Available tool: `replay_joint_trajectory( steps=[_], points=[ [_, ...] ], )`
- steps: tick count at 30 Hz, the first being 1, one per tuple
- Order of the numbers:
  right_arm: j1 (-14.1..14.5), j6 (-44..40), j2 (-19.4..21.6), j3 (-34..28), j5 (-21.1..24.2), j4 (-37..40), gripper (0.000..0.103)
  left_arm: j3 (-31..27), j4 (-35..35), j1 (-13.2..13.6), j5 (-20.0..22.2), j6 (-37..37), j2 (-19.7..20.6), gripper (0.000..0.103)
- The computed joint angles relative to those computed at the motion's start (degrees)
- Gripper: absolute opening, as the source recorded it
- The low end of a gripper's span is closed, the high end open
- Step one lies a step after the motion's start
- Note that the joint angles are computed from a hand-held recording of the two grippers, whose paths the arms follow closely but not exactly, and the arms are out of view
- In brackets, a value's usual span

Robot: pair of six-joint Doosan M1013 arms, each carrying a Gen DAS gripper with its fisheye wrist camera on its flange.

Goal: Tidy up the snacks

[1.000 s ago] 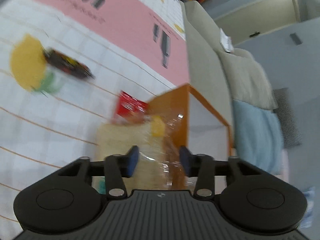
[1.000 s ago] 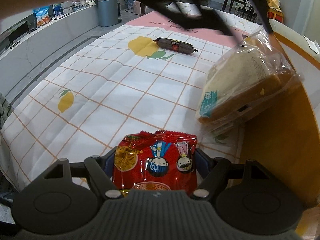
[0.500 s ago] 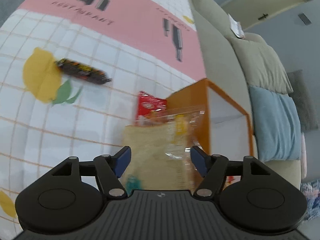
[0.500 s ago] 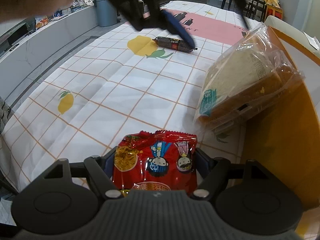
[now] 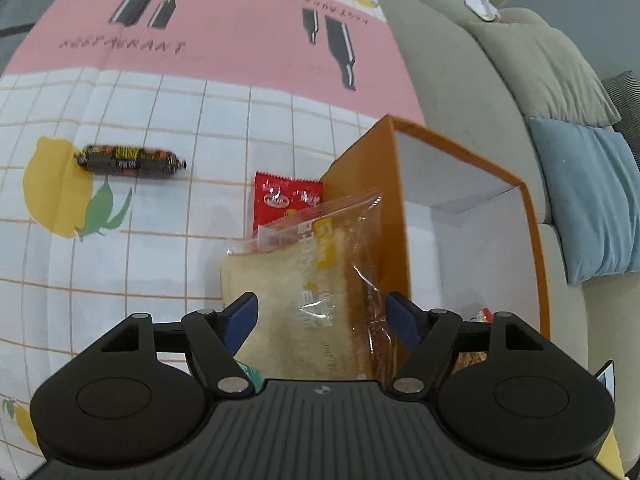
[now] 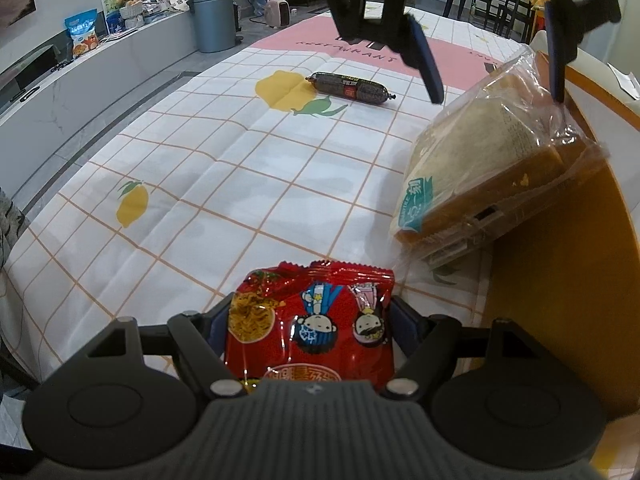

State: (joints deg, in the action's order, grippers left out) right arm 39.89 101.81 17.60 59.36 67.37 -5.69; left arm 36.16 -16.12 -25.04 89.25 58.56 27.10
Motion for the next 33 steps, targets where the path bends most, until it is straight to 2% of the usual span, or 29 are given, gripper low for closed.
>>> replay_joint_trajectory(
  steps=[1,2,3,4,5,6,12,18,19,21,23,25,28,32,33],
  points=[
    [0.0,-0.1,0.1,-0.1,0.1,0.1,0.076,-0.5,0.4,-0.1,0.9,-0.3,0.4,0.089],
    [0.0,0.0,0.1,-0.2,0.2,0.1,0.076,-1.2,1.5,-0.3,2.2,-0.5,0.9,0.080],
    [0.0,0.0,0.2,-0.3,0.2,0.0,0.076,-2.0,2.6,-0.6,3.8,-0.9,1.4,0.066],
    [0.0,0.0,0.2,-0.2,0.1,0.0,0.076,-2.0,2.5,-0.5,4.6,-1.2,1.5,0.017],
    [0.0,0.0,0.1,-0.1,0.0,-0.1,0.076,-2.1,3.1,-0.6,5.6,-2.0,1.7,0.001],
    [0.0,0.0,0.0,0.0,-0.2,-0.2,0.076,-1.6,4.1,-0.7,5.5,-2.4,1.5,0.000],
    [0.0,-0.3,0.2,-0.3,0.2,0.0,0.076,3.5,2.6,0.5,1.1,-2.2,-1.1,0.000],
    [0.3,-1.0,0.1,-0.4,0.2,-0.6,0.074,3.6,5.1,0.3,-1.2,0.8,-2.4,0.004],
    [0.3,-1.1,0.1,-0.4,0.1,-0.7,0.074,3.8,5.8,0.3,-1.8,1.0,-2.8,0.008],
    [0.3,-0.5,-0.1,-0.3,-0.5,-0.5,0.074,3.8,7.0,0.2,-2.6,2.2,-3.3,0.024],
    [0.3,-0.8,-0.3,-0.3,-0.9,-0.3,0.074,4.2,8.3,0.2,-3.5,3.9,-3.9,0.049],
    [0.5,-1.0,-0.5,-0.3,-1.1,-0.5,0.074,4.5,10.1,0.1,-4.1,4.9,-4.4,0.058],
    [0.6,-1.1,-1.0,-0.2,-1.4,-0.1,0.074,4.9,11.1,0.6,-3.6,4.0,-4.7,0.060],
    [0.6,-1.3,-1.7,0.0,-2.7,0.2,0.074,6.4,12.6,1.4,-4.9,4.9,-5.4,0.073],
    [0.6,-1.2,-1.8,0.0,-2.9,0.1,0.074,6.5,14.3,1.5,-5.1,4.9,-5.3,0.074]
  ],
)
